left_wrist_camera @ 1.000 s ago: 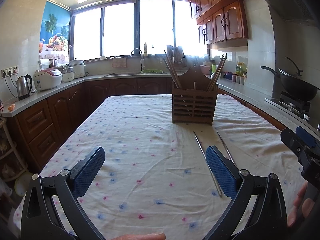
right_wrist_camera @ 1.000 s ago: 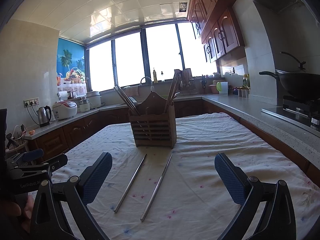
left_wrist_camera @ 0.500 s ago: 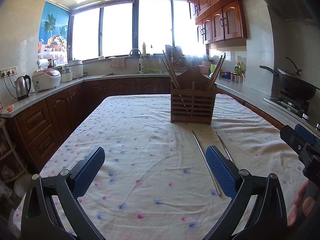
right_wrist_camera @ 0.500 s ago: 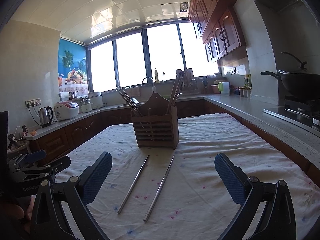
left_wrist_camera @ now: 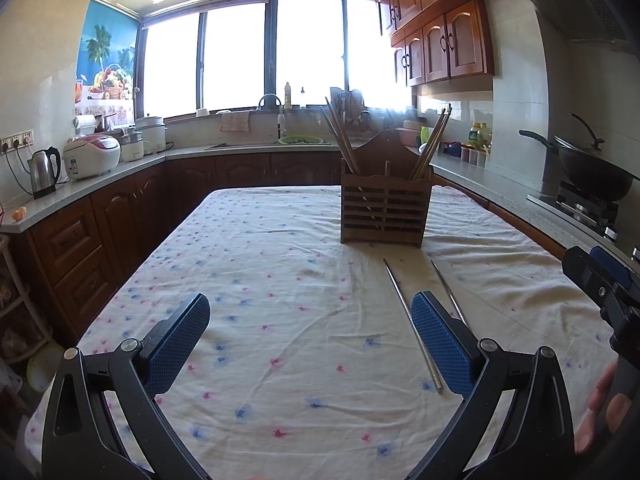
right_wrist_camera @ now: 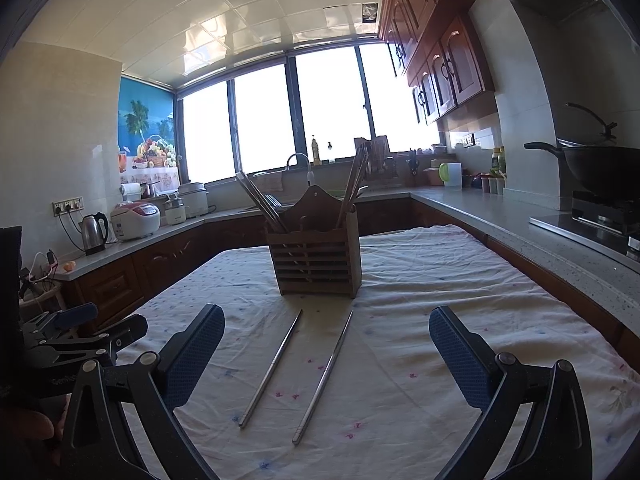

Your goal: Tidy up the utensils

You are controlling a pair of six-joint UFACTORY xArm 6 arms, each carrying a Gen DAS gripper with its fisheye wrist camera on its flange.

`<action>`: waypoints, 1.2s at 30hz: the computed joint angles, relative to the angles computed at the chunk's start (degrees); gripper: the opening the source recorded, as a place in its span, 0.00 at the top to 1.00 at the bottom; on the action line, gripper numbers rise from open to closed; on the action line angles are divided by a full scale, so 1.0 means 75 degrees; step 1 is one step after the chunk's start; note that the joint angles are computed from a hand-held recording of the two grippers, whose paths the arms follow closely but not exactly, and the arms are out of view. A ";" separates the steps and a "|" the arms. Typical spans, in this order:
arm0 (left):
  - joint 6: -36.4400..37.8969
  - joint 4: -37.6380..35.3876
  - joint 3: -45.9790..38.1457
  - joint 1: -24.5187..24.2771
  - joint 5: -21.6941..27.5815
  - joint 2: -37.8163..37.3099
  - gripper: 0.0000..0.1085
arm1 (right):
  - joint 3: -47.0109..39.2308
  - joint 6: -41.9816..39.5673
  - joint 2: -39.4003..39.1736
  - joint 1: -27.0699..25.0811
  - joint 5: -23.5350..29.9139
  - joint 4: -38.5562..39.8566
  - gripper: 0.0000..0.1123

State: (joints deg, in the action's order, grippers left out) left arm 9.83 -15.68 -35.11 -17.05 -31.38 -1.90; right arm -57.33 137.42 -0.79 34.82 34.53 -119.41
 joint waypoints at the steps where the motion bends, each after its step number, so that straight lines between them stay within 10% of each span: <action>1: -0.0028 0.0039 -0.0003 0.0008 0.0009 0.0002 0.05 | -0.0007 0.0010 0.0001 0.0012 0.0008 -0.0002 0.08; 36: -0.0213 0.0349 -0.0099 0.0071 0.0174 0.0042 0.05 | -0.0109 0.0022 0.0004 -0.0015 -0.0128 0.0025 0.08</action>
